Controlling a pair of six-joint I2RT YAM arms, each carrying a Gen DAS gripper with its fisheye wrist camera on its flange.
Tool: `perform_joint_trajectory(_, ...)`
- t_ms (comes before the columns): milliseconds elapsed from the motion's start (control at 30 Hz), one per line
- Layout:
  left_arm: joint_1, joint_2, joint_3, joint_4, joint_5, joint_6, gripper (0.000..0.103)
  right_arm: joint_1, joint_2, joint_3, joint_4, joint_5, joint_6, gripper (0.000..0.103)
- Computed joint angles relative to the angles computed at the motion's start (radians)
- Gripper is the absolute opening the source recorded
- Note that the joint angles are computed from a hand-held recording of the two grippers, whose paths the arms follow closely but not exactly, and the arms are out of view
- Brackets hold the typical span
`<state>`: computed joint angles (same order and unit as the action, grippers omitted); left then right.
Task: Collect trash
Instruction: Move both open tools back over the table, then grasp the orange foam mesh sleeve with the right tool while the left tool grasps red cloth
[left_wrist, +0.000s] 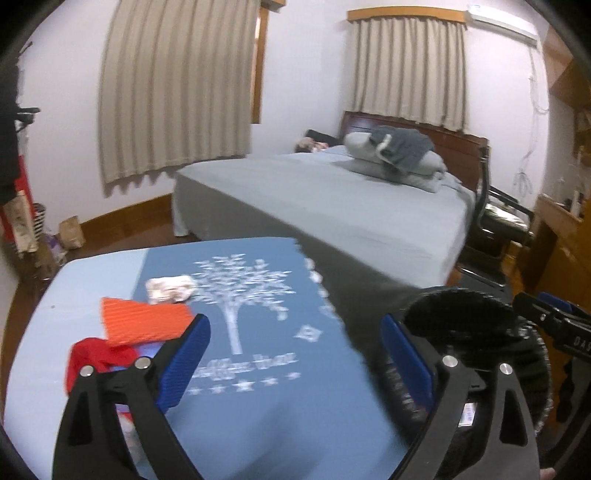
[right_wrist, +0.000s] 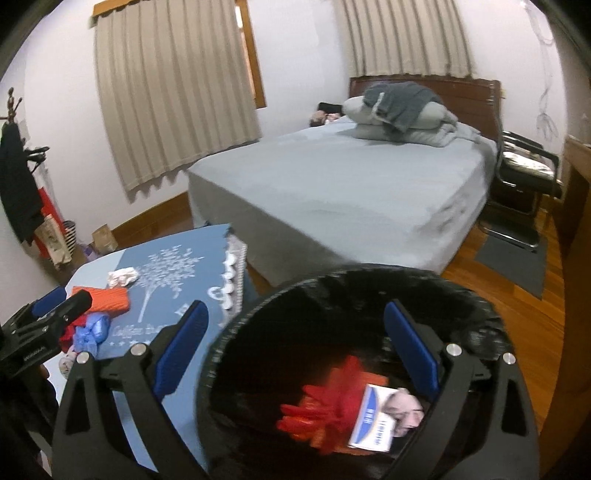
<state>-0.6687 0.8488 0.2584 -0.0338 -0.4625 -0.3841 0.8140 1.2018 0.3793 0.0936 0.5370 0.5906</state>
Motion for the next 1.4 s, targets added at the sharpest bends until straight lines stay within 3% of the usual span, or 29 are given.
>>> perform_joint_trajectory(167, 0.192, -0.159, -0.065, -0.065, 0.087, 0.092, 0.092, 0.047, 0.213, 0.126, 0.088, -0.023, -0.016, 0.093)
perform_joint_trajectory(333, 0.493, -0.27, -0.117, -0.092, 0.272, 0.224, 0.092, 0.09, 0.379, 0.256, 0.127, -0.046, -0.043, 0.093)
perform_joint_trajectory(500, 0.791, -0.232, -0.147, -0.024, 0.464, 0.343, 0.092, 0.124, 0.515, 0.384, 0.132, -0.062, -0.076, 0.093)
perform_joint_trajectory(667, 1.045, -0.062, -0.163, 0.137, 0.625, 0.458, 0.092, 0.146, 0.627, 0.497, 0.117, -0.077, -0.098, 0.093)
perform_joint_trajectory(900, 1.244, 0.369, -0.125, 0.446, 0.749, 0.552, 0.088, 0.168, 0.757, 0.635, 0.073, -0.106, -0.123, 0.093)
perform_joint_trajectory(1200, 1.273, 0.594, -0.084, 0.546, 0.805, 0.583, 0.078, 0.18, 0.84, 0.714, 0.041, -0.134, -0.136, 0.093)
perform_joint_trajectory(1300, 1.257, 0.638, -0.069, 0.556, 0.808, 0.576, 0.07, 0.181, 0.85, 0.722, 0.039, -0.14, -0.138, 0.093)
perform_joint_trajectory(1400, 1.266, 0.68, -0.044, 0.54, 0.852, 0.581, 0.052, 0.185, 0.865, 0.74, 0.032, -0.146, -0.144, 0.093)
